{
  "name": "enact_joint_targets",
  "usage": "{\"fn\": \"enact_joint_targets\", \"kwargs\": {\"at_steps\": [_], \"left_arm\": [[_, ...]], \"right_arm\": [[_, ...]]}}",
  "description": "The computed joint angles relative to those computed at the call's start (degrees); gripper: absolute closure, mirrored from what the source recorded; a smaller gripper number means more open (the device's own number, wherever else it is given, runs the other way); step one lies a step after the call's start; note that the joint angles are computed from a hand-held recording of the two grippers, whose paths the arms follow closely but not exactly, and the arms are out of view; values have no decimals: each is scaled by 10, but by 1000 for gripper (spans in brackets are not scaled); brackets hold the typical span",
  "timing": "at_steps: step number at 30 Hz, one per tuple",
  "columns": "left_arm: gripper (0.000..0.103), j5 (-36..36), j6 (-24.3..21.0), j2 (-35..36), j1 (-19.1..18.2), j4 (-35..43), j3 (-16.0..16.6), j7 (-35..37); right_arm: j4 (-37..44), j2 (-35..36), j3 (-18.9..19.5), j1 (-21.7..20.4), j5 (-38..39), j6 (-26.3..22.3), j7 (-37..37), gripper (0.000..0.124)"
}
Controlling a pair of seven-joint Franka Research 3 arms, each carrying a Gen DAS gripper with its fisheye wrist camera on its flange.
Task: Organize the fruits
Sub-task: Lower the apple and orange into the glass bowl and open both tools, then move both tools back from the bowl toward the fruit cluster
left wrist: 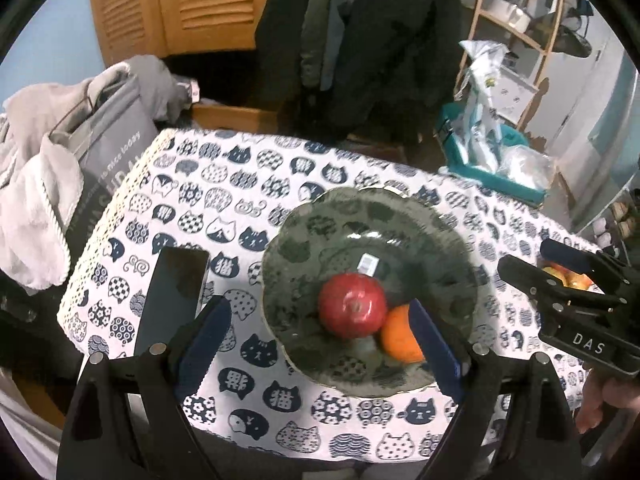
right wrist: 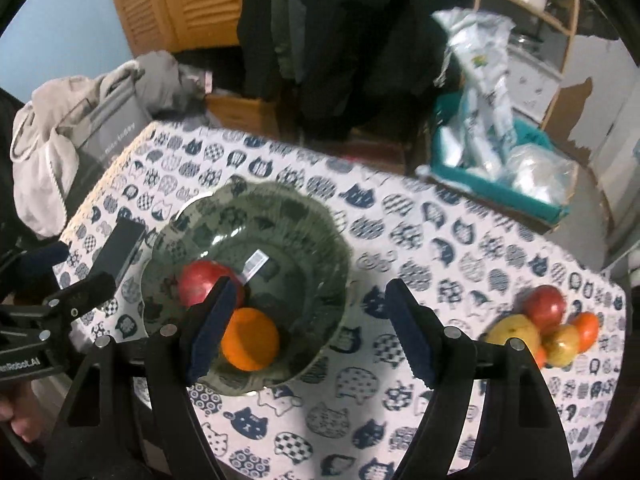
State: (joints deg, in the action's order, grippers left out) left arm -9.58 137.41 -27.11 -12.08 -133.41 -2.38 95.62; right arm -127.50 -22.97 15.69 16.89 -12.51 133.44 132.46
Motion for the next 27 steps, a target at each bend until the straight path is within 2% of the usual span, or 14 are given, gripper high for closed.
{"fn": "enact_joint_targets", "kwargs": {"at_steps": [11, 19, 27], "left_arm": [[11, -3, 17, -31, -27, 3, -11, 3], [11, 3, 29, -50, -51, 5, -14, -4], [11, 6, 32, -58, -74, 15, -24, -11]], "right_arm": [[-24, -111, 14, -38, -15, -18, 20, 46], [-51, -194, 26, -69, -20, -57, 7, 46], [-91, -273, 20, -89, 6, -82, -10, 46]]}}
